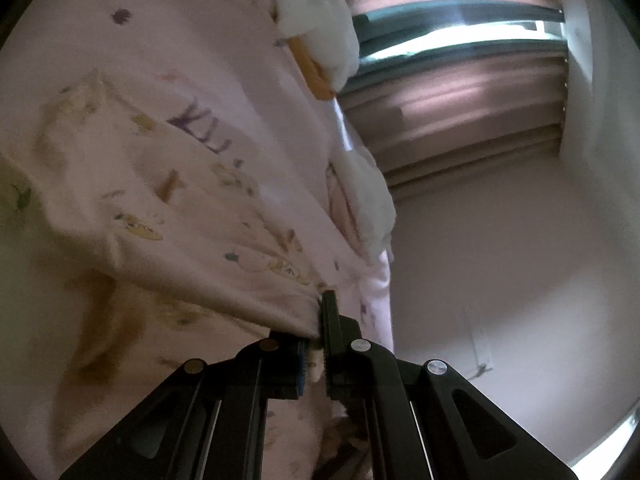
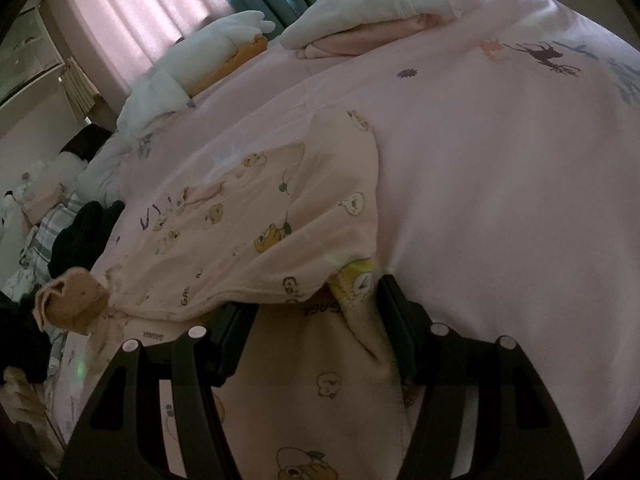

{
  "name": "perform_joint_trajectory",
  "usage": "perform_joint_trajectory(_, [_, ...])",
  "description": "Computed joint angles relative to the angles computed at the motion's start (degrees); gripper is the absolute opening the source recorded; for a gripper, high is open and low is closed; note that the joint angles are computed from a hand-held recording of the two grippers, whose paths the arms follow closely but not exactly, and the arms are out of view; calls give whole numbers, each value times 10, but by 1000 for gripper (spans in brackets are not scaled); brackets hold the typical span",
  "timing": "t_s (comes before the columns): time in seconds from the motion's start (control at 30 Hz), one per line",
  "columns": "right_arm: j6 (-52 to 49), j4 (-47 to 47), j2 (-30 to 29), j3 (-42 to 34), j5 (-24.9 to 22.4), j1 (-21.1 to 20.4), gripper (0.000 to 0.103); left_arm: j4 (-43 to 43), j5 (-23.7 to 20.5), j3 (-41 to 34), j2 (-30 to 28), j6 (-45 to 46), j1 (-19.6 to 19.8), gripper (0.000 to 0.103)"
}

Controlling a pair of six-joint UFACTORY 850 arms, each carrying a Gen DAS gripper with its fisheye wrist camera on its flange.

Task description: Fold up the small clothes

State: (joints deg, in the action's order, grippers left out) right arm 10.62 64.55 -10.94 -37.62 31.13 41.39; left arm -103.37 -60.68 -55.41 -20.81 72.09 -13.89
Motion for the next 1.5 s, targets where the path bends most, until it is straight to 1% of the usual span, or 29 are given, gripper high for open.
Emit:
perform_joint_trajectory(0.1, [32,-27,3,8,7,-1,62,-17,29,-13,-2,-9,-25,2])
perform_joint_trajectory(0.2, [69,-58,6,17,17,-1,62,-32,45,-34,-14,-24,-45,2])
perform_joint_trajectory(0.33, [149,-122,12,37,42,-2,63,-98,49,-38,-22,-33,-66,2])
perform_joint_trajectory(0.4, [179,-146,14,44,54,-1,62,-112,37,-49,-32,-41,-80,2])
perform_joint_trajectory(0.5, [196,-157,14,48,63,1,62,-134,56,-58,-34,-33,-110,2])
perform_joint_trajectory(0.57, [223,-180,17,56,80,4,62,-136,57,-74,-46,-34,-132,2])
perform_joint_trajectory(0.63, [276,-223,21,72,102,5,62,-125,57,-97,-67,-47,-152,2])
perform_joint_trajectory(0.7, [289,-230,25,79,112,9,60,-120,58,-116,-89,-61,-174,2])
perform_joint_trajectory(0.73, [282,-220,26,77,105,11,58,-117,60,-124,-99,-68,-182,2])
perform_joint_trajectory(0.77, [265,-200,27,74,94,13,53,-115,63,-130,-109,-76,-191,2])
perform_joint_trajectory(0.8, [236,-164,28,69,79,18,45,-105,71,-140,-120,-89,-198,2])
perform_joint_trajectory(0.83, [228,-149,28,68,75,20,41,-94,74,-151,-132,-103,-204,2])
perform_joint_trajectory(0.87, [223,-134,29,68,71,21,32,-85,76,-159,-141,-111,-208,2])
perform_joint_trajectory(0.9, [216,-116,29,67,64,21,19,-74,81,-165,-149,-121,-211,2])
perform_joint_trajectory(0.97, [227,-108,30,72,58,20,11,-62,88,-175,-160,-133,-216,2])
perform_joint_trajectory(1.03, [230,-108,32,73,60,22,11,-27,99,-189,-170,-158,-219,2])
perform_joint_trajectory(1.07, [221,-101,32,72,58,24,11,-5,100,-200,-176,-171,-221,4])
perform_joint_trajectory(1.1, [217,-98,33,72,56,24,11,26,99,-210,-182,-192,-223,9])
perform_joint_trajectory(1.13, [222,-100,33,73,58,25,11,66,92,-219,-186,-228,-222,30])
perform_joint_trajectory(1.17, [233,-108,34,76,62,26,11,90,75,-229,-194,-249,-222,49])
perform_joint_trajectory(1.2, [235,-109,33,75,62,26,12,103,54,-235,-200,-259,-219,53])
perform_joint_trajectory(1.27, [253,-123,34,80,68,25,12,105,31,-220,-190,-247,-215,54])
perform_joint_trajectory(1.4, [262,-128,32,82,73,27,13,114,33,-194,-157,-231,-202,56])
perform_joint_trajectory(1.5, [261,-128,32,82,72,26,13,138,23,-174,-131,-227,-184,58])
